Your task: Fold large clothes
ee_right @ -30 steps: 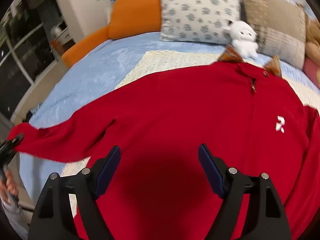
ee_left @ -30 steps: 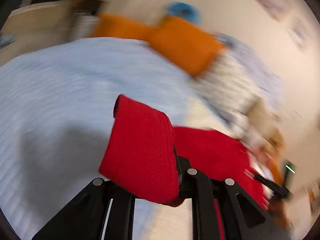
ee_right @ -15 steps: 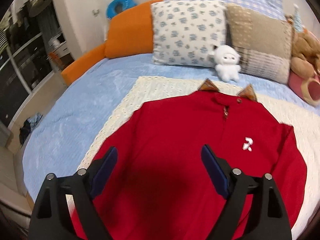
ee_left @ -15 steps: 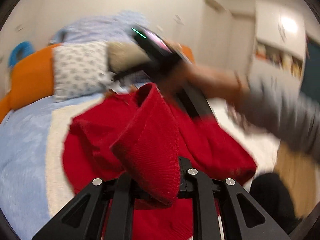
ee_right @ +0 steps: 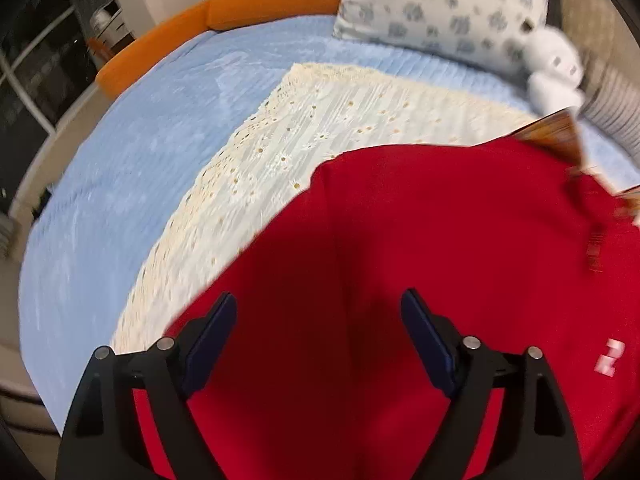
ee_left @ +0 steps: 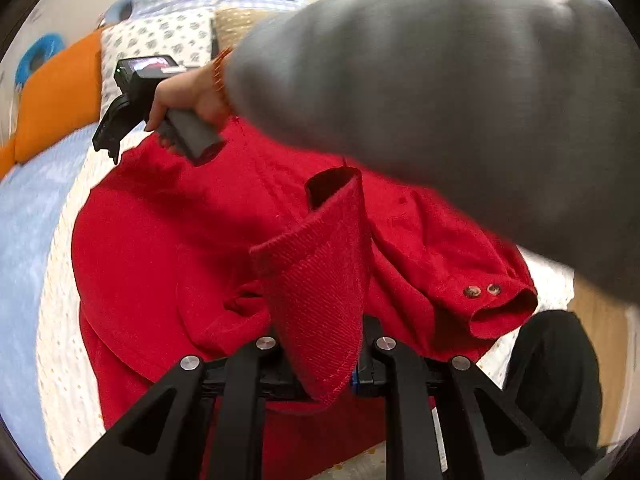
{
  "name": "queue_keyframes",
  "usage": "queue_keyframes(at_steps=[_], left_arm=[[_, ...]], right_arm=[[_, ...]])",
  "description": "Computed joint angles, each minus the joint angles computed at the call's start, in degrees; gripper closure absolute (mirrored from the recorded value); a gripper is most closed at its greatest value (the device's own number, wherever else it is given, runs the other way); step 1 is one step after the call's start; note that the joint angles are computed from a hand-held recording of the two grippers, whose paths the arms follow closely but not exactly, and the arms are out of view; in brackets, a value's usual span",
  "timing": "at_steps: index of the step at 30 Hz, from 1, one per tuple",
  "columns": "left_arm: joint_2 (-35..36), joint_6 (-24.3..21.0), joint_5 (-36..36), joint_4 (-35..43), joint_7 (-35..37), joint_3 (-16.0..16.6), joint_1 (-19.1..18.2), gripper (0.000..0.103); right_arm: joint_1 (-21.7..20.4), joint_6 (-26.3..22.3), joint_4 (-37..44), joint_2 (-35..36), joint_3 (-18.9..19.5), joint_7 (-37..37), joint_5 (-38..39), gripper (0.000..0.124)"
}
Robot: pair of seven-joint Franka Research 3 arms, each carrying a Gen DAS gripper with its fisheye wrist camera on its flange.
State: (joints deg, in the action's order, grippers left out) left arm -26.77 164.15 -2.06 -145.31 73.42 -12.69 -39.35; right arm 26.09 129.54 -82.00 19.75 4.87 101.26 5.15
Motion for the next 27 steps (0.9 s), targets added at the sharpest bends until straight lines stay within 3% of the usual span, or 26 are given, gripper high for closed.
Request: queue_keyframes(at_steps=[2,5,7,8,9,11,12,13,15,20,24,27], left_arm=[[-1.2,0.0,-0.8,-0.6,0.5,1.2,-0.5,0.084],[-1.7,1.8,-3.9,-1.7,2.3,4.2,-3.1,0.079],[-1.8,2.6,-6.5,-2.2,3.7,6.5,-5.0,0.078],[-1.8,2.7,-7.7,-2.3,4.5,7.4,-5.8,0.078],[-1.8,2.8,-8.8,-2.5,5.0,8.0,-6.3,0.078],[-2.1,2.7,-9.3,-2.9,4.6,7.4,-5.0,0.078],[-2.4,2.1,-7.9,-2.9,3.4,5.3,-2.4,0.078],[-2.2,0.3,-3.4,-1.9,0.4,1.1,2.2,0.078],[-2.0,-3.2,3.6,-0.3,-2.4,-2.9,6.9,0.079],[0.8,-4.8,2.6,2.4,2.9,-0.7,2.7,0.081],[3.2,-5.9,4.4,4.8,5.4,-3.2,1.8,0.080],[6.2,-10.4,5.6,8.2,7.2,-4.5,1.9,0.079]], right_arm=[[-0.7,-0.4,4.1,3.8,0.9,-1.5,2.8,0.051],[1.3,0.4,9.2,7.6,-0.3,-2.0,-0.6,0.054],[1.8,-4.0,15.1,11.3,-0.5,-2.3,-1.1,0.078],[2.4,-8.3,19.5,13.9,-1.1,-1.3,-1.8,0.105],[1.6,-10.4,22.0,15.5,-0.4,-1.1,0.2,0.117],[1.2,-8.7,21.7,15.4,-0.4,-0.2,2.1,0.117],[1.2,-6.5,20.8,14.8,-0.6,0.0,2.3,0.118],[1.2,-3.8,19.9,14.1,-0.7,0.3,2.6,0.118],[1.3,1.0,19.9,13.2,-1.7,2.5,2.2,0.120],[1.2,-6.0,30.0,16.7,-4.0,4.8,-1.6,0.120],[0.1,-4.4,22.1,12.3,-5.0,6.9,-3.4,0.120],[-1.6,-0.4,14.8,9.2,-4.6,6.8,-3.5,0.120]])
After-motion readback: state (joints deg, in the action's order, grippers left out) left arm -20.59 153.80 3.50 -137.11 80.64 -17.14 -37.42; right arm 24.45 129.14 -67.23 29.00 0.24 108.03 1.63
